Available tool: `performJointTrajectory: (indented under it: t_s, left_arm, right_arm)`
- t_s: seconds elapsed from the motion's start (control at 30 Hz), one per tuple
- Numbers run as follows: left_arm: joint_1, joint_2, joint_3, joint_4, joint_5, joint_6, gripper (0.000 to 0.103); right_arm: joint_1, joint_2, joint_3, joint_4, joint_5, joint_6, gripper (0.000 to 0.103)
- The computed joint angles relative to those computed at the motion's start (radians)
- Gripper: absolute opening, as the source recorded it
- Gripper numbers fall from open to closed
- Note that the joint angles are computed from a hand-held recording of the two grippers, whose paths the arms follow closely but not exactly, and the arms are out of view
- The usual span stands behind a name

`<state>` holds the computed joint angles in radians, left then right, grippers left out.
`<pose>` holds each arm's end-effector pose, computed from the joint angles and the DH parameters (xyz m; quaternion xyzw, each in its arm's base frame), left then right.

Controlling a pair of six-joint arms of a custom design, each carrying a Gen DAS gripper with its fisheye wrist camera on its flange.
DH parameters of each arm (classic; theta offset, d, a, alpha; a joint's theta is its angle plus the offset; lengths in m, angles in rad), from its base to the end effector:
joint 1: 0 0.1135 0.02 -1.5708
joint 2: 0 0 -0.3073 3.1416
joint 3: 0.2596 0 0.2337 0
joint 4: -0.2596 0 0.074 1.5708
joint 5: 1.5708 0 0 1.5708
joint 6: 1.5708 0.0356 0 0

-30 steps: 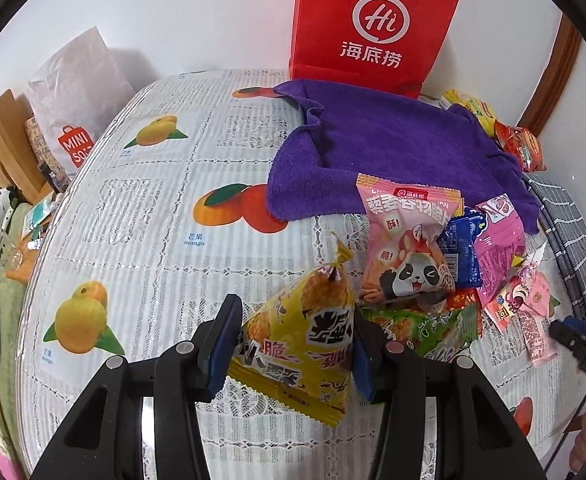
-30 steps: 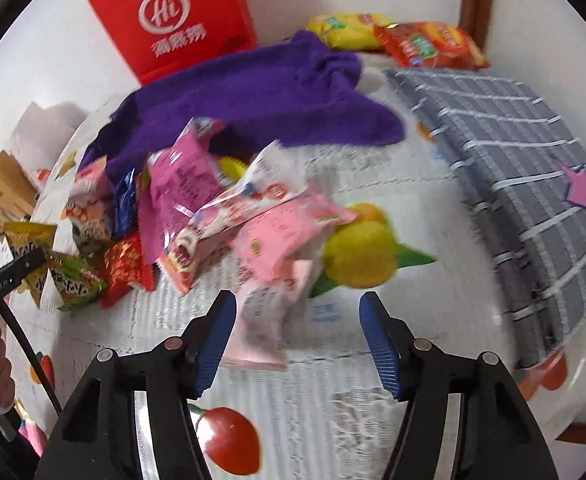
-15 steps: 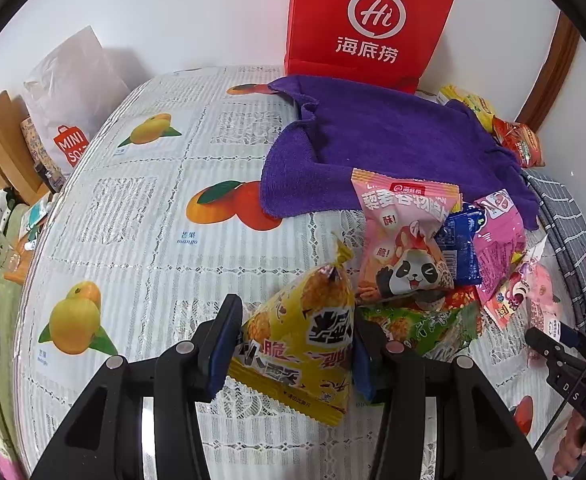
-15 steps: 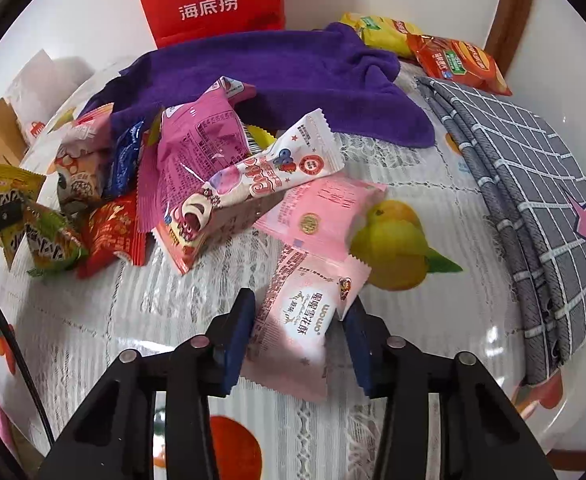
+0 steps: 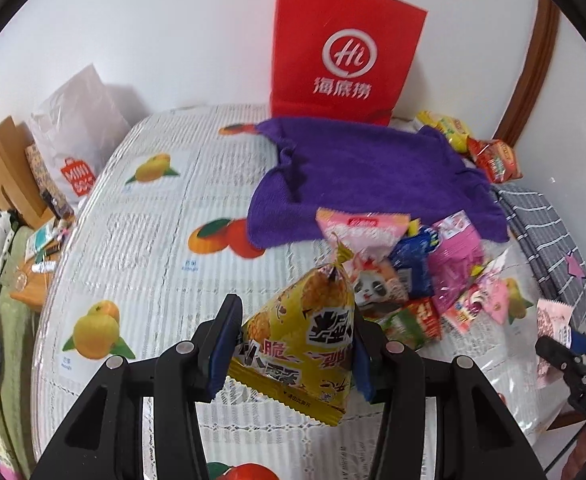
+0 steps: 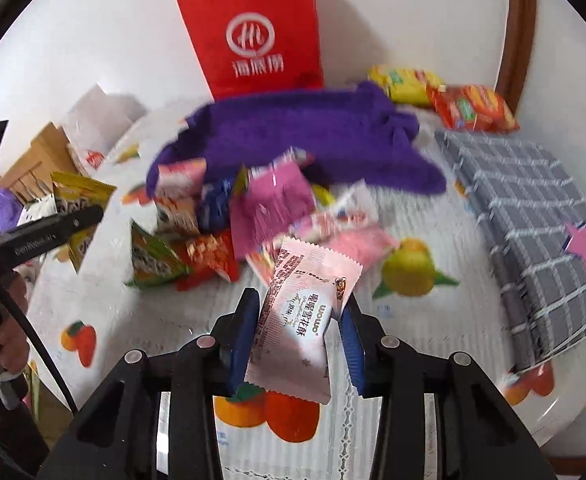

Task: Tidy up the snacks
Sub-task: 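Carry the yellow bag and pink packet over the purple towel with both tools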

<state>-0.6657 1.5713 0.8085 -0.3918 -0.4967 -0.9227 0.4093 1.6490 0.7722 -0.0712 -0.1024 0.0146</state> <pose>0.2208 -0.1518 0.2118 -0.1719 0.9341 0.0257 0.3119 0.2723 0.1221 0.1957 -0.2018 0.9291 0.1120 0.2889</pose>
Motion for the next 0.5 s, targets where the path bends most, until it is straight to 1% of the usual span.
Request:
performJointTrajectory:
  t_s: [0.13, 0.2, 0.37, 0.5]
  left_arm:
    - [-0.012, -0.005, 0.076, -0.065, -0.038, 0.024, 0.047]
    - [-0.008, -0.004, 0.114, -0.087, -0.051, 0.047, 0.047]
    - [0.023, 0.019, 0.203, -0.111, -0.06, 0.116, 0.047]
    - [0.055, 0.055, 0.271, -0.11, -0.051, 0.171, 0.047]
  right_arm:
    - [-0.009, -0.021, 0.048, -0.016, 0.019, 0.0, 0.04]
    - [-0.018, -0.006, 0.095, -0.039, 0.036, 0.006, 0.04]
    - [-0.044, 0.035, 0.202, -0.082, 0.05, 0.013, 0.04]
    - [-0.059, 0.073, 0.287, -0.104, 0.051, 0.011, 0.04]
